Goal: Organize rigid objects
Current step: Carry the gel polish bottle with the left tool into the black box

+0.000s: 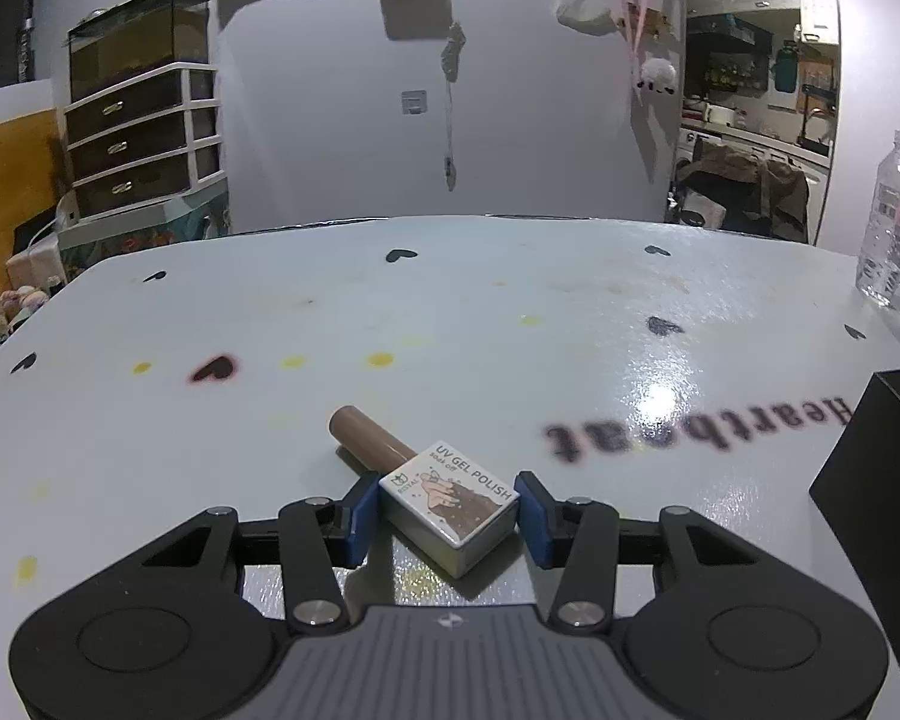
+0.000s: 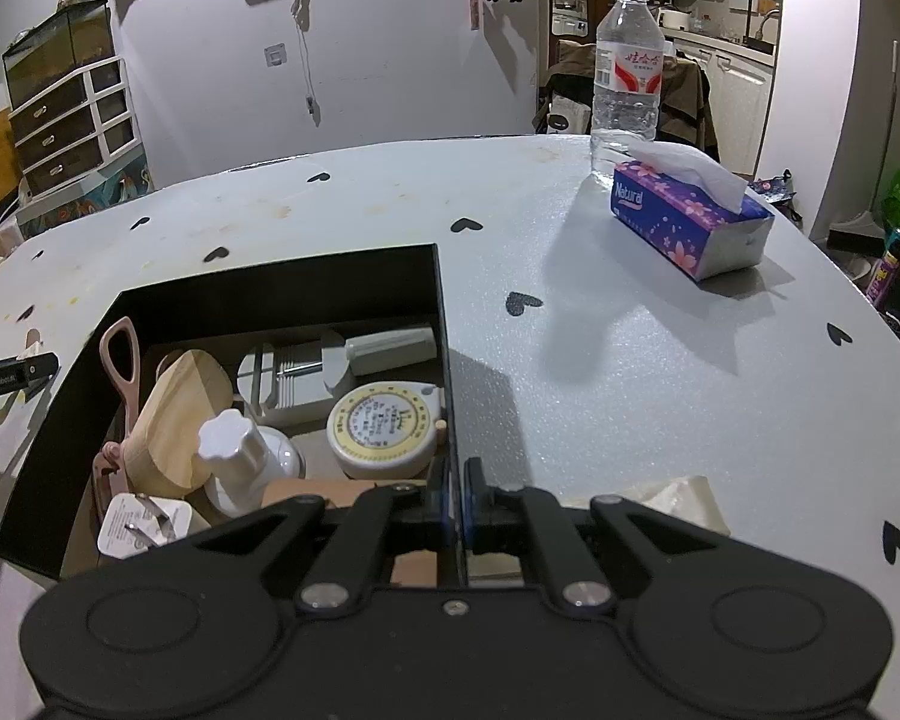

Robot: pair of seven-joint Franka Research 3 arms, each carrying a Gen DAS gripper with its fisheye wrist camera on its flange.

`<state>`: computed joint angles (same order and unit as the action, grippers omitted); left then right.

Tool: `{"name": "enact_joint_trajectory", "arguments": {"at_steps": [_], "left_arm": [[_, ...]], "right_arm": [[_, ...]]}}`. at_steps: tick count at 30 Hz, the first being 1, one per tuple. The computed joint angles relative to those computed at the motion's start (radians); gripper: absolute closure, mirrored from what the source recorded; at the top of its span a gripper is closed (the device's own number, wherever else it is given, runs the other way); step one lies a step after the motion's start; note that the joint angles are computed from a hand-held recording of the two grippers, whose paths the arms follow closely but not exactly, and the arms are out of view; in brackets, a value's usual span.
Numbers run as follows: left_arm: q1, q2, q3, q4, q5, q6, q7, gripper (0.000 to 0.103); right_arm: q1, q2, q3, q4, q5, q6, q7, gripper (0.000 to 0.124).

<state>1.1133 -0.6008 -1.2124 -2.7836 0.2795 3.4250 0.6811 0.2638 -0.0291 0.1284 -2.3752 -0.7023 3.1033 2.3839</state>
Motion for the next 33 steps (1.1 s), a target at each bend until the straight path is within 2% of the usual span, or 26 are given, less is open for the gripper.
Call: {"name": "enact_joint_trajectory", "arguments": {"at_steps": [6,12,18,21,25,27,29,33], "left_arm": [[-0.112,-0.032,0.075,-0.042,-0.028,0.027,-0.016,0.054],[-0.287,-0.050,0.194,-0.069,-0.085,0.110,0.021,0.054],[-0.408,-0.027,0.237,-0.050,-0.132,0.197,0.086,0.054],[-0.452,0.023,0.239,-0.024,-0.143,0.222,0.124,0.054],[-0.508,0.137,0.248,0.020,-0.130,0.241,0.183,0.054],[-0.540,0.200,0.258,0.044,-0.117,0.241,0.212,0.054],[-0.572,0.268,0.273,0.071,-0.103,0.235,0.238,0.054],[-0.665,0.375,0.343,0.110,-0.050,0.210,0.274,0.054]], "right_arm": [[0.001,0.005,-0.003,0.007,-0.029,0.001,0.030,0.120],[0.004,0.003,-0.008,0.005,-0.021,0.002,0.030,0.120],[-0.003,-0.010,0.000,-0.005,-0.004,0.004,0.029,0.119],[-0.019,-0.018,0.011,-0.010,-0.019,0.015,0.050,0.119],[-0.054,-0.030,0.035,-0.015,-0.082,0.035,0.107,0.120],[-0.060,-0.031,0.039,-0.020,-0.069,0.043,0.096,0.120],[-0.064,-0.031,0.042,-0.026,-0.042,0.053,0.074,0.120],[-0.074,-0.031,0.053,-0.035,0.005,0.069,0.031,0.120]]}}
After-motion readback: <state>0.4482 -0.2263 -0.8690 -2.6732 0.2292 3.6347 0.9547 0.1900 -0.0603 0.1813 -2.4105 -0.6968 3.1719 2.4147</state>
